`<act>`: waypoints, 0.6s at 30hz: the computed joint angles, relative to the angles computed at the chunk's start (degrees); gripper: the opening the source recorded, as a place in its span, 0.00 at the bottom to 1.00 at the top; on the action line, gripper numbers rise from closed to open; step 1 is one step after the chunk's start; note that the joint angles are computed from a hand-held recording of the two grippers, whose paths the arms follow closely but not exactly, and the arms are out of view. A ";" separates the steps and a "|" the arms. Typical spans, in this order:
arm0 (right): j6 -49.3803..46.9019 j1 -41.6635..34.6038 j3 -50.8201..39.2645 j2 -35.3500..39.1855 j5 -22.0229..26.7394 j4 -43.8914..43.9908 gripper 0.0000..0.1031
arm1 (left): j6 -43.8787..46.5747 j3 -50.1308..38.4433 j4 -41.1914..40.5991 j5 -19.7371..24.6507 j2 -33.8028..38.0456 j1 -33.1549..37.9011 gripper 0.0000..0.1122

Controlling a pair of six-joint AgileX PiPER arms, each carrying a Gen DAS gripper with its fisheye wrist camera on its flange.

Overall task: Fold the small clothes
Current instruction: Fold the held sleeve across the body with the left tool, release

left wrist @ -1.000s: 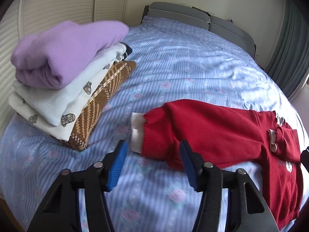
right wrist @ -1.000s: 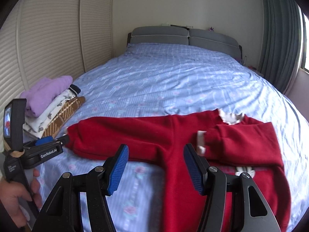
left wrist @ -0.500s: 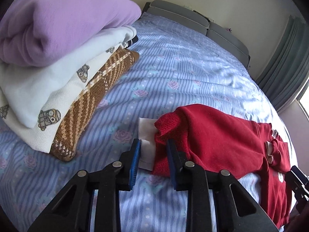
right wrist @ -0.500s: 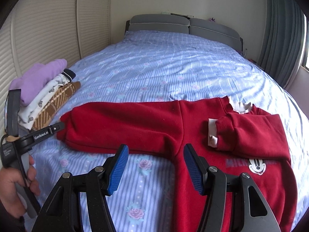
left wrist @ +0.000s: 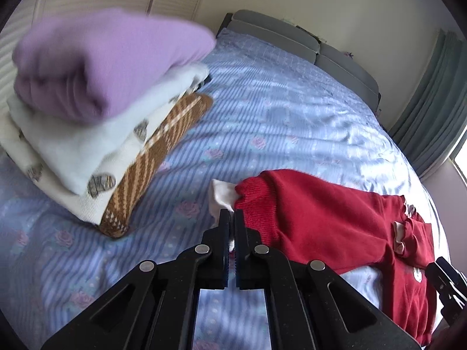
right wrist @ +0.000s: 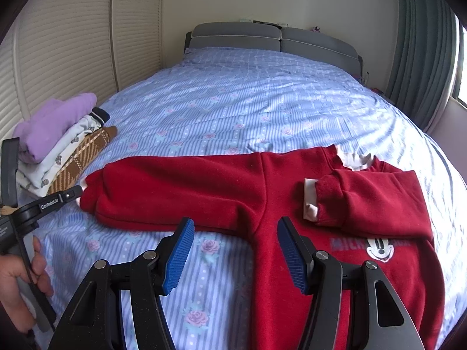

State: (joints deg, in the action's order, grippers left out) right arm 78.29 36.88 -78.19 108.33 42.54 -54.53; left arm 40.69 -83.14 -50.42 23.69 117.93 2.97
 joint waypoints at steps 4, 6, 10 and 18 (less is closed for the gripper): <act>1.45 -0.79 3.18 -3.25 -0.71 -0.43 0.58 | -7.20 0.86 8.34 -1.06 -4.54 -2.78 0.04; 2.50 -1.25 5.07 -5.14 -1.14 -0.93 0.57 | -11.80 0.83 13.21 -1.16 -6.87 -4.63 0.04; 5.48 -2.77 10.61 -10.83 -2.05 -3.01 0.58 | -21.84 -0.66 23.96 -0.64 -11.15 -9.95 0.04; 7.40 -11.64 23.18 -24.43 -6.91 -3.52 0.58 | -44.15 -11.95 46.14 4.34 -10.49 -24.31 0.04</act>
State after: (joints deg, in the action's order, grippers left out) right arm 85.69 25.24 -55.02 83.91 35.63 -58.06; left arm -3.46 -95.09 -4.28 28.03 107.44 -21.34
